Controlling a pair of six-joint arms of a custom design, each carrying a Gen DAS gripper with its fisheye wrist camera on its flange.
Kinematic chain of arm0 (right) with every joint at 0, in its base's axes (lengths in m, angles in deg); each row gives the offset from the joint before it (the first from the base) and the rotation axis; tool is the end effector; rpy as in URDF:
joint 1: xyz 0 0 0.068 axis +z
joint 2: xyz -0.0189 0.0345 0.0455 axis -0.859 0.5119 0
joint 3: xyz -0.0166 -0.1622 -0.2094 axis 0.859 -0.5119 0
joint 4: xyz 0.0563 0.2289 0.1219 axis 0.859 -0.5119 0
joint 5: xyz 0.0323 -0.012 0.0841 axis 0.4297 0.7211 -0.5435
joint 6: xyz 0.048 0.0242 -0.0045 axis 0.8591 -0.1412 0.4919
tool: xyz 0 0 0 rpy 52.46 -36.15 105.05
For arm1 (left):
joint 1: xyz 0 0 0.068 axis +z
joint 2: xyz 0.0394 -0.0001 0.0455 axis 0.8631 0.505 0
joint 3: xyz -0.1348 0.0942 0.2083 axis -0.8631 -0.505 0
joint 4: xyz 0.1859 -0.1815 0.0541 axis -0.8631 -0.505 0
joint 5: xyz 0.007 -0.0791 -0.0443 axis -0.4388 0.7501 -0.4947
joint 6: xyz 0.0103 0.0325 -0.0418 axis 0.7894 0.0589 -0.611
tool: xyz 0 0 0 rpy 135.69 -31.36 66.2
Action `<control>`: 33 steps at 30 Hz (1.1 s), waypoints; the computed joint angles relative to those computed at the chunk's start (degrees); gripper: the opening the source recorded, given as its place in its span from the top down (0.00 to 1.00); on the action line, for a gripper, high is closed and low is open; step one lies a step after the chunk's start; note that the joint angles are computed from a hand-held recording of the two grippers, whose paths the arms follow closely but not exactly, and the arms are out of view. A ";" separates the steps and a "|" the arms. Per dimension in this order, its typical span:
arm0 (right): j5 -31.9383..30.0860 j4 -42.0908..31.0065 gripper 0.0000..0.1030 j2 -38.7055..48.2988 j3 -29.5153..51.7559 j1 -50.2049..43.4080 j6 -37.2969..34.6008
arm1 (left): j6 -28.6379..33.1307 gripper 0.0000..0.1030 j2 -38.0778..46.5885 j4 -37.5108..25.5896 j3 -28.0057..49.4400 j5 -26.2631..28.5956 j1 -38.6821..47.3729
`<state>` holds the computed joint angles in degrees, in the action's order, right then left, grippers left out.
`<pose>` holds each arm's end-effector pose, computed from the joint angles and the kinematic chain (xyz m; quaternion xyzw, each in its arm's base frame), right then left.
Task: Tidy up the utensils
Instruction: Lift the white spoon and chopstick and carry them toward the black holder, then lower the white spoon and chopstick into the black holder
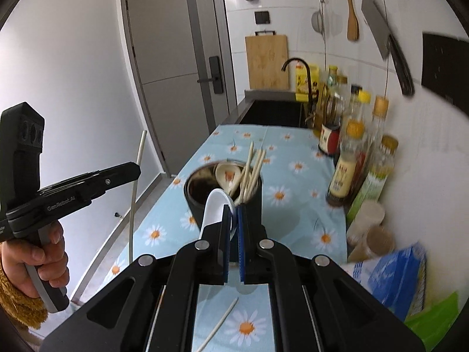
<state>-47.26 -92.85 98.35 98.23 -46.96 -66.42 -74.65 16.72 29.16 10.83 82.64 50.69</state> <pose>0.1460 0.0274 0.3475 0.0475 0.8881 0.0546 0.4538 0.2665 -0.0639 0.3223 0.2457 0.8243 -0.3004 0.4123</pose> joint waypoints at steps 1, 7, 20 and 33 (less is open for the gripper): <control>0.91 0.12 0.95 0.73 0.98 0.60 -0.20 | -0.28 0.97 0.25 1.08 0.49 0.21 -0.28; 2.16 1.48 0.95 6.12 6.46 -0.20 -2.94 | -3.19 0.97 1.09 8.08 1.58 2.33 -1.13; 0.89 4.98 0.95 13.52 12.84 -5.09 -8.69 | -8.34 0.97 4.17 22.61 2.34 3.00 -3.63; -0.21 8.39 0.95 18.52 15.16 -8.79 -10.89 | -10.08 0.97 10.82 30.09 4.97 1.58 -5.74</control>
